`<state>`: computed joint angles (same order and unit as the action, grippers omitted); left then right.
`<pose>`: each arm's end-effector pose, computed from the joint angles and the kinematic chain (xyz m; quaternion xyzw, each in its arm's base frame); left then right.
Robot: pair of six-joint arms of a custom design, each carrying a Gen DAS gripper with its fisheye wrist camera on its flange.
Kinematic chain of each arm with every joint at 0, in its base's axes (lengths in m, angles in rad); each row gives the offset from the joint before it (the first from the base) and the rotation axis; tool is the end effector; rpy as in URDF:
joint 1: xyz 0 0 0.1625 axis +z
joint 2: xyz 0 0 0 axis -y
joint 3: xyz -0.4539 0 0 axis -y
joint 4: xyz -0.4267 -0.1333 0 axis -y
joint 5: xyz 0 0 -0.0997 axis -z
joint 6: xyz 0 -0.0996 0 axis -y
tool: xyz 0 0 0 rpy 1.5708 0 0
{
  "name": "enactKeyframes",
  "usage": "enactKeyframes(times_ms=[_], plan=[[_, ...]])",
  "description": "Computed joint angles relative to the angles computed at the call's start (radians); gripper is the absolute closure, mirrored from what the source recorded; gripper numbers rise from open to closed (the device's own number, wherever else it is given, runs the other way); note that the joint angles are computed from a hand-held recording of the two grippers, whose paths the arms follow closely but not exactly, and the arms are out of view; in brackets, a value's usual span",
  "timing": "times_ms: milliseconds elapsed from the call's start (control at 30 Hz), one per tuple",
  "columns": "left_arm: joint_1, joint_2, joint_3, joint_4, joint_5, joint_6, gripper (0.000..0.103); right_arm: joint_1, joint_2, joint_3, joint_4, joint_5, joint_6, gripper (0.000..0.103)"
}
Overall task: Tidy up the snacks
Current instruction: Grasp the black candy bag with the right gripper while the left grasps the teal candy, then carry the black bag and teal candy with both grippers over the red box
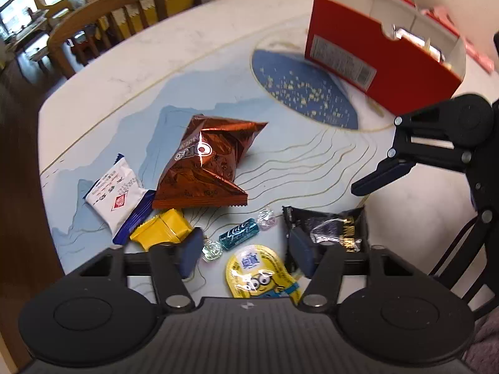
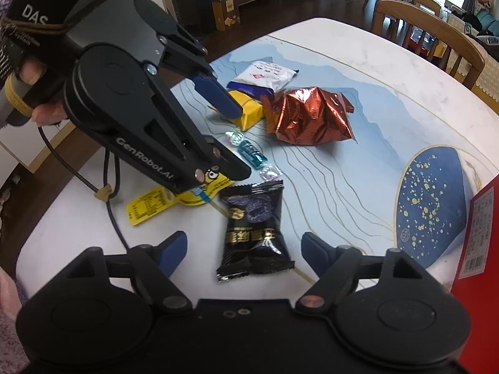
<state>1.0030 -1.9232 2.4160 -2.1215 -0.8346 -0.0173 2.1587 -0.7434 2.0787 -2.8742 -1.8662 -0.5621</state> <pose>-0.0050 -0.3800 0.3187 0.2434 0.9003 -0.1296 0.3366 0.3809 -0.3834 -0.0436 0.5398 -0.8287 -0.0139 0.1473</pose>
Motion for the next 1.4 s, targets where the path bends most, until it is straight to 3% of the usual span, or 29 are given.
enactKeyframes(times_ms=[133, 333, 567, 700, 933, 1233, 1400], plan=[[0.042, 0.038, -0.021, -0.027, -0.028, 0.071, 0.060, -0.007, 0.014, -0.012, -0.003, -0.003, 0.014, 0.028], [0.076, 0.081, -0.048, -0.030, -0.049, 0.160, 0.066, 0.002, 0.040, -0.022, -0.007, -0.045, -0.002, 0.037], [0.087, 0.105, -0.058, -0.016, -0.050, 0.184, 0.073, 0.022, 0.066, -0.018, -0.043, -0.097, -0.042, 0.050], [0.087, 0.105, -0.054, -0.023, -0.058, 0.191, 0.078, 0.022, 0.066, -0.021, -0.046, -0.101, -0.022, 0.055], [0.076, 0.109, -0.039, -0.059, -0.049, 0.137, 0.090, 0.013, 0.060, -0.001, -0.105, -0.138, 0.028, 0.060], [0.058, 0.122, -0.044, -0.071, -0.059, -0.011, 0.090, -0.018, 0.000, 0.054, -0.170, -0.155, 0.192, 0.063], [0.019, 0.097, -0.041, -0.038, -0.066, -0.089, 0.090, -0.021, -0.055, 0.100, -0.210, -0.151, 0.224, 0.067]])
